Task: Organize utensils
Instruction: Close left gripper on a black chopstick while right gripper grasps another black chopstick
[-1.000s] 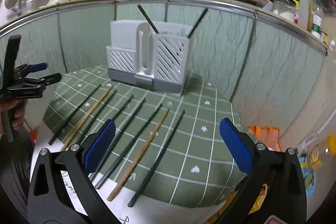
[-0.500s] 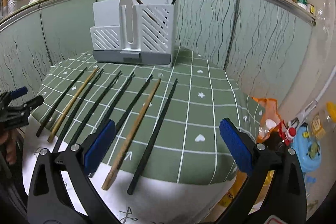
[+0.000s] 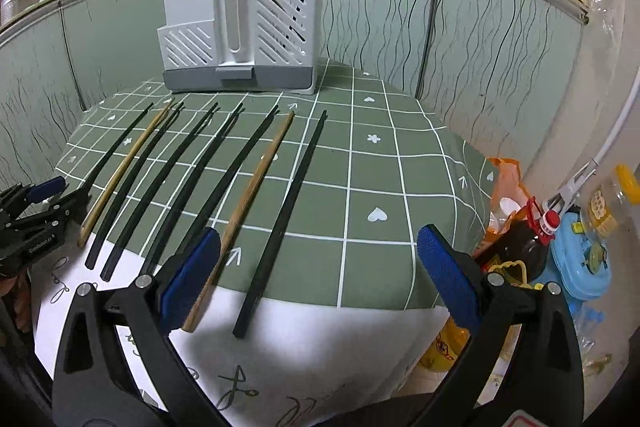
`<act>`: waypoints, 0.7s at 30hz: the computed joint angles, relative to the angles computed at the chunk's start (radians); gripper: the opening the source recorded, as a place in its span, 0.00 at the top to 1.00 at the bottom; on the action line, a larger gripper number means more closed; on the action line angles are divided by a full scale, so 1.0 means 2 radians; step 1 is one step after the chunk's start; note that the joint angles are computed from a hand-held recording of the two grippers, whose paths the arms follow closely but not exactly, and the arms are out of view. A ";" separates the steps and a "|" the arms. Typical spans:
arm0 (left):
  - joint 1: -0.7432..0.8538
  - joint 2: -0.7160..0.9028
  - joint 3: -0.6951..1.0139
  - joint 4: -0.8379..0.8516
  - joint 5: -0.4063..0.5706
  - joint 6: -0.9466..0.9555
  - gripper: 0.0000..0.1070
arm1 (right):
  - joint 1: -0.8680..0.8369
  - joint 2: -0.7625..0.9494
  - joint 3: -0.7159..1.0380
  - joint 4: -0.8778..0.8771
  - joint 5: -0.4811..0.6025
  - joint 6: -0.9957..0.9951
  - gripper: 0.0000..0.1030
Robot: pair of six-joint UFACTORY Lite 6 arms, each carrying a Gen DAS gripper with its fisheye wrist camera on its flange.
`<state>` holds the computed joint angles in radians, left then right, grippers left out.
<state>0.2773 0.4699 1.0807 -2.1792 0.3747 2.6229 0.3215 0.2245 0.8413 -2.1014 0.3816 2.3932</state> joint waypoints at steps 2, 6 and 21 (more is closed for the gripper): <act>-0.004 -0.006 -0.010 -0.036 0.001 0.041 0.61 | 0.003 0.011 0.008 0.025 -0.002 -0.023 0.17; -0.002 -0.011 -0.019 -0.036 0.008 0.047 0.77 | 0.011 0.036 0.031 0.095 -0.013 -0.088 0.31; -0.004 -0.007 -0.016 -0.031 0.005 0.046 0.87 | 0.030 0.071 0.046 0.088 -0.008 -0.031 0.92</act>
